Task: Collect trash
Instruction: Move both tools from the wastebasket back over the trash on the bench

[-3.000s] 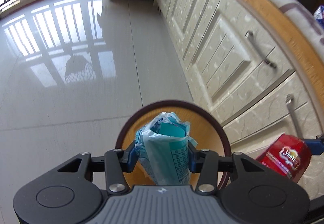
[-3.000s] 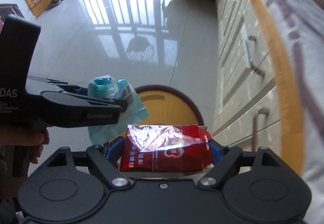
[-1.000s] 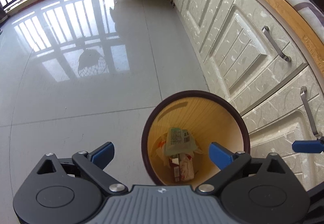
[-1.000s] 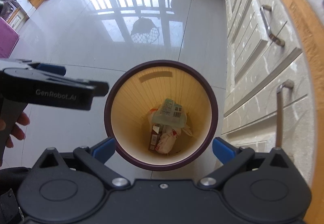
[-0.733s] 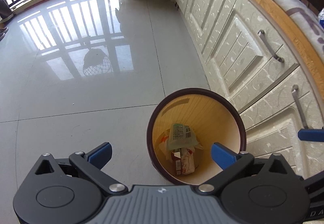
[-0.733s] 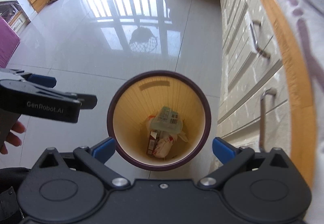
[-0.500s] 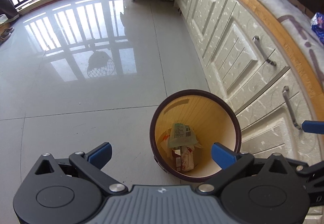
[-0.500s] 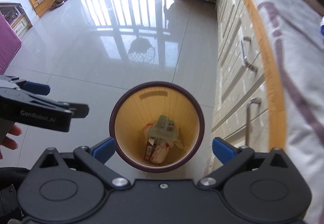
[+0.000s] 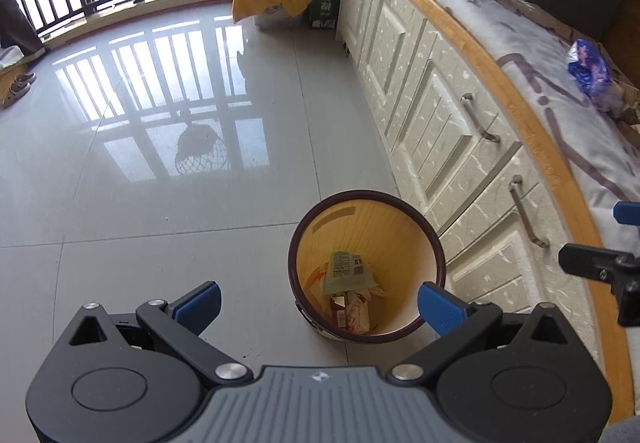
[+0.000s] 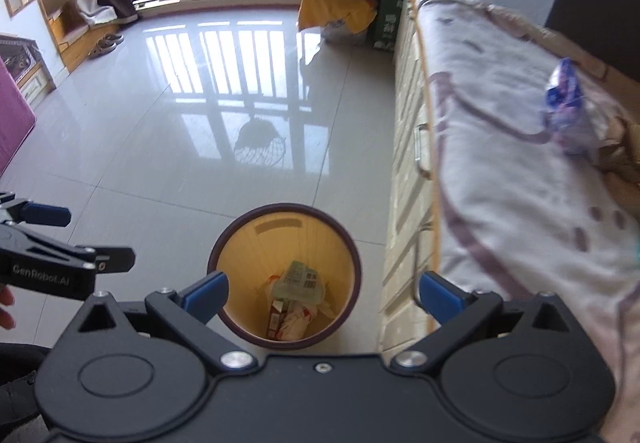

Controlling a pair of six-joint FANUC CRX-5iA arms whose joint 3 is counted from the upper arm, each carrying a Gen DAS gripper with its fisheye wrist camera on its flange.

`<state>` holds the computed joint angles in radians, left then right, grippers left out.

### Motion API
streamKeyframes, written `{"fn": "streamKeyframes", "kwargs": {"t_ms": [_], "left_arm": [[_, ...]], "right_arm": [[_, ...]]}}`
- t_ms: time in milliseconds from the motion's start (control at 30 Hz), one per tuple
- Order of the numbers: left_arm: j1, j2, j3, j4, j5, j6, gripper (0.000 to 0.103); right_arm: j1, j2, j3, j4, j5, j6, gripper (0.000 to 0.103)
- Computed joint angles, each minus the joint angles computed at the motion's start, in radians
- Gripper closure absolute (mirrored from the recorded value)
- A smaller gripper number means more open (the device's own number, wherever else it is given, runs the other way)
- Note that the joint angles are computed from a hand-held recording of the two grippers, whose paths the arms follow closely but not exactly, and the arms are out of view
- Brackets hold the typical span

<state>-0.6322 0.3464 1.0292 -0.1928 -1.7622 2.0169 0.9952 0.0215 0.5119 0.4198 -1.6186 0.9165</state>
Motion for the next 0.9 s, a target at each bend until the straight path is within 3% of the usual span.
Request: {"fn": "streamKeyframes", "kwargs": {"t_ms": [567,900], "left_arm": [[-0.127,-0.024,0.085,-0.101,0.005,0.038,0.000],[-0.205,-0.001,0.141,-0.146,0.066,0.035,0.000]], "right_arm": [[0.125,-0.190,-0.176,0.179,-0.014,-0.170,0.000],[0.229,-0.337,-0.353,0.388,-0.015,-0.304,0.000]]}}
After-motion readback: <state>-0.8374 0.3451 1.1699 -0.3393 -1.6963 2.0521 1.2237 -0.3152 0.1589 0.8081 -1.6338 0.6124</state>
